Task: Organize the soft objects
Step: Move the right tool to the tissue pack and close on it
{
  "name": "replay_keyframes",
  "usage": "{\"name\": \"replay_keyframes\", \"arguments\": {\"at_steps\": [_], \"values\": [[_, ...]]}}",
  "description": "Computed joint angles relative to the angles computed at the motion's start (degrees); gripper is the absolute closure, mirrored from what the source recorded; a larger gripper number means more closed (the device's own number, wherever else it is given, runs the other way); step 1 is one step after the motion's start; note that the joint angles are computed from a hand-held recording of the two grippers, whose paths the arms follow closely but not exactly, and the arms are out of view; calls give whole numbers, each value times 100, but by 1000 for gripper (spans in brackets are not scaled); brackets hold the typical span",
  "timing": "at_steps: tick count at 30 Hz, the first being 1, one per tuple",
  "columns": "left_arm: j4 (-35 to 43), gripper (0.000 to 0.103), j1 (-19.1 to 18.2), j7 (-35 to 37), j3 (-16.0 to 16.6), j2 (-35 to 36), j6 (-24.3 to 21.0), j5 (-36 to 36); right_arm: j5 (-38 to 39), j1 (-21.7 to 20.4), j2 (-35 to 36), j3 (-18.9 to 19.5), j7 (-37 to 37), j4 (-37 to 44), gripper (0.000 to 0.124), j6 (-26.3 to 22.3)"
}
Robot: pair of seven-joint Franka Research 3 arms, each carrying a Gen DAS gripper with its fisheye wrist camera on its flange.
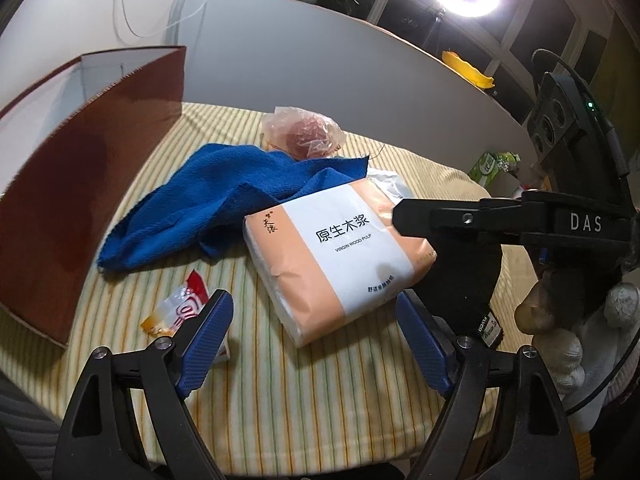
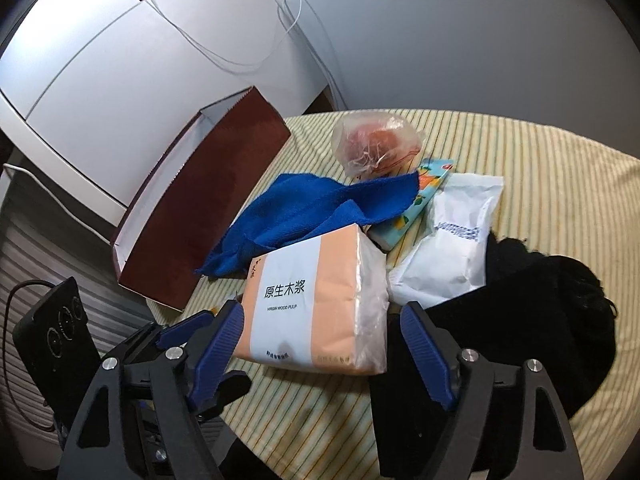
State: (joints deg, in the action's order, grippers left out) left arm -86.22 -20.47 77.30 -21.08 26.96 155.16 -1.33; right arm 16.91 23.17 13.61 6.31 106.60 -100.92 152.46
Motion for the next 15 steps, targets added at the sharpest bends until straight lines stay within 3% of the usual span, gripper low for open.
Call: {"name": "replay_keyframes", "arguments": {"at_steps": [10,13,15], "values": [[624,20,-36,315,-92,477,-428,-96,129,-63,352,26,-253,455,62,-514],[714,20,-6,383,-139,559,-528,-235,325,-129,393,112,-523,453,62,-472],[743,24,32,477,-200,599,-565,-356,343,-110,409,99,-555,466,65,-521]]}}
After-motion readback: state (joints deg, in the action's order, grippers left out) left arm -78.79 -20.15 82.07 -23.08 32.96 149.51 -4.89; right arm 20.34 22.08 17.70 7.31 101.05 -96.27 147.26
